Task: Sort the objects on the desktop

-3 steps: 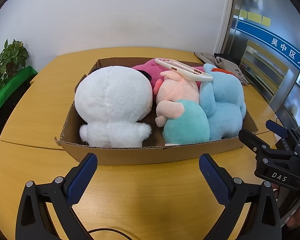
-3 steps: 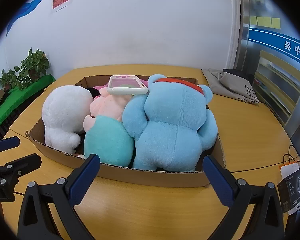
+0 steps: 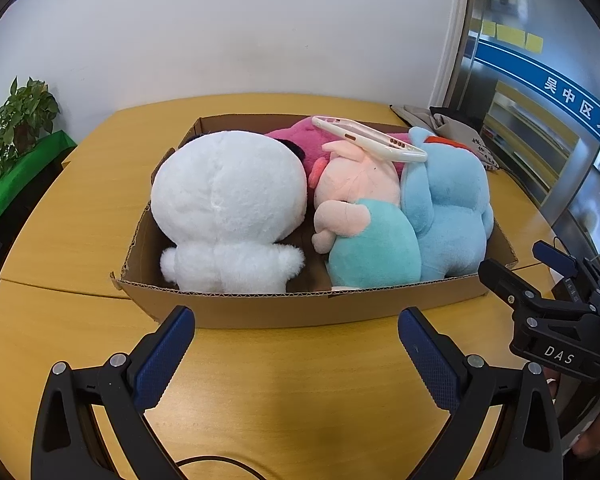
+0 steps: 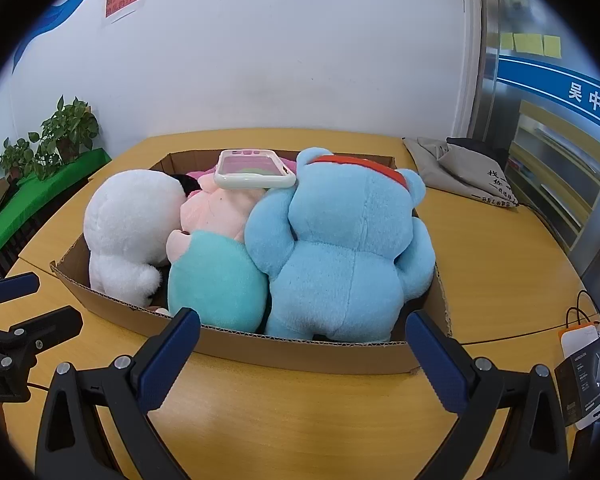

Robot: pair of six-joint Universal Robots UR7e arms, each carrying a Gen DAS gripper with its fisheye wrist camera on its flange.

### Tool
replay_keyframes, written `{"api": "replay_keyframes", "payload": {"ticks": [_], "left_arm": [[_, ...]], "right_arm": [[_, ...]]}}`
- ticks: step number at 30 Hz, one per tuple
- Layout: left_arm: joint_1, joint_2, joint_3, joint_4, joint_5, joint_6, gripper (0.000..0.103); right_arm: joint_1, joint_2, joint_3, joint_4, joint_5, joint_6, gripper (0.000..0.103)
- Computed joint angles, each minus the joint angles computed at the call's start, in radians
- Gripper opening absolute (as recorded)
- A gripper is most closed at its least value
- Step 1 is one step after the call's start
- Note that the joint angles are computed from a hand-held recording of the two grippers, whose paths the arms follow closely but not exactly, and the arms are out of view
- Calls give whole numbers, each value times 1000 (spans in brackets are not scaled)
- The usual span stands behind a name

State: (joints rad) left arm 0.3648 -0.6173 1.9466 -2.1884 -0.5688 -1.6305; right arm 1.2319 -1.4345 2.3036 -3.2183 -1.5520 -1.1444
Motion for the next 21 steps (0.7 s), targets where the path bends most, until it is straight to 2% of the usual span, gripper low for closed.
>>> {"api": "replay_keyframes", "payload": {"ticks": [3, 6, 10, 13, 15, 16, 18, 20, 21], "left_arm": [[1, 2, -7, 26, 3, -8, 103], [7, -11, 46, -94, 2, 62, 103], [-9, -49, 145, -116, 6, 39, 103], [-32, -107, 276, -166, -29, -4, 103], [-56, -149, 365, -167, -67, -56, 103], [-69, -172, 409, -160, -94, -82, 103], [-94, -214, 496, -159, -158, -115, 103], [-114, -240, 585, -221, -220, -108, 103], [-116, -252, 631, -270, -248, -94, 103]], "right_arm": [[-9, -3, -2, 8, 17, -2, 103], [-18, -6, -5, 16, 34, -6, 103], [-81, -27, -15, 13, 136, -66, 103], [-137, -49, -90, 164, 173, -176, 103], [-187, -69, -140, 319, 186, -267, 103], [-211, -71, -170, 402, 167, -327, 103], [-242, -59, -205, 465, 97, -427, 103], [-266, -21, -222, 423, 0, -513, 103], [-277, -7, -237, 428, -21, -525, 103]]}}
